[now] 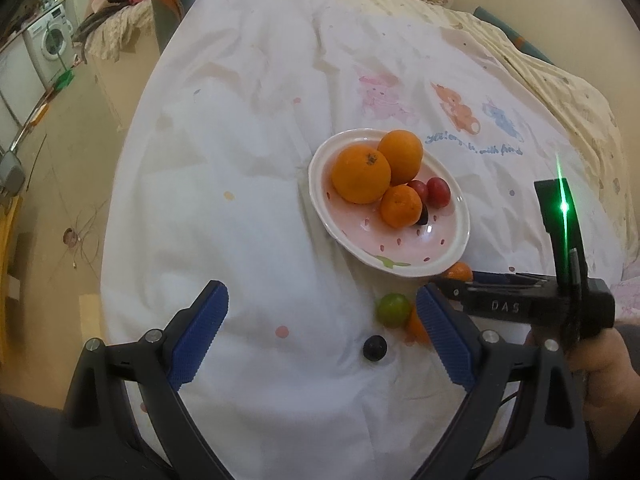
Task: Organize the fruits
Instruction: 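Move the right gripper to the loose fruits and grasp a small orange, then grasp a dark plum with the left gripper while the right gripper holds the orange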
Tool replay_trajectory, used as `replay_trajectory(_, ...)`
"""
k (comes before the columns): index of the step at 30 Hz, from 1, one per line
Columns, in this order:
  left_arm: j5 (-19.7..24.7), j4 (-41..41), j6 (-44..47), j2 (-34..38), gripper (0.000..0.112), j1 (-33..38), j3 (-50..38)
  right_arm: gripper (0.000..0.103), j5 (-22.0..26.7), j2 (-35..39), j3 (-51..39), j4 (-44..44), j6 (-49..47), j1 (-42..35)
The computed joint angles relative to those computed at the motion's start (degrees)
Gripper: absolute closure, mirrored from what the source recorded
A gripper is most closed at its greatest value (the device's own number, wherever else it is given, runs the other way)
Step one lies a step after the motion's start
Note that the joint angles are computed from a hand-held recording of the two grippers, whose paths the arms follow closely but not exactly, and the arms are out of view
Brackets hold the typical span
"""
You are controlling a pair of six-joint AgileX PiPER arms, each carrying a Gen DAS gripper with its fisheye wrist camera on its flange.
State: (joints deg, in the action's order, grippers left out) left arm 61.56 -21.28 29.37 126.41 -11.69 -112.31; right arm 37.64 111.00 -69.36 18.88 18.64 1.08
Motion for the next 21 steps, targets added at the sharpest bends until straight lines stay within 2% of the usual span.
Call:
replay_trajectory(3, 0.9, 0.2, -0.9, 0.9, 0.019, -0.2, -1.2, 0.040, 0.7, 0.0, -0.2, -0.9, -0.5, 0.3)
replay_trajectory(5, 0.6, 0.3, -1.0, 1.0, 0.019, -0.5, -1.1, 0.054, 1.3, 0.0, -0.5, -1.9, 0.0, 0.7)
replay_trajectory(6, 0.3, 0.5, -0.8, 0.8, 0.019, -0.7, -0.6, 0.057, 2.0, 0.3, -1.3, -3.9, 1.3, 1.0)
replay_trajectory(9, -0.6, -0.2, 0.3, -0.2, 0.019, -0.8, 0.8, 0.058, 1.5, -0.6, 0.4, 1.1, -3.5, -0.3)
replay_trajectory(18, -2.8, 1.0, 1.2, -0.7, 0.019, -1.6, 2.6, 0.059, -1.1, -6.4, 6.1, 5.5, -6.1, -2.7)
replay_trajectory(20, -2.5, 1.4, 0.9, -0.4, 0.022, -1.5, 2.3, 0.059, -2.8, -8.6, 8.3, 6.9, -6.5, -3.4)
replay_trajectory(21, -1.7, 1.5, 0.9, 0.0, 0.027, -1.4, 1.8, 0.059, -3.8, -9.9, 9.5, 7.9, -6.7, -4.0)
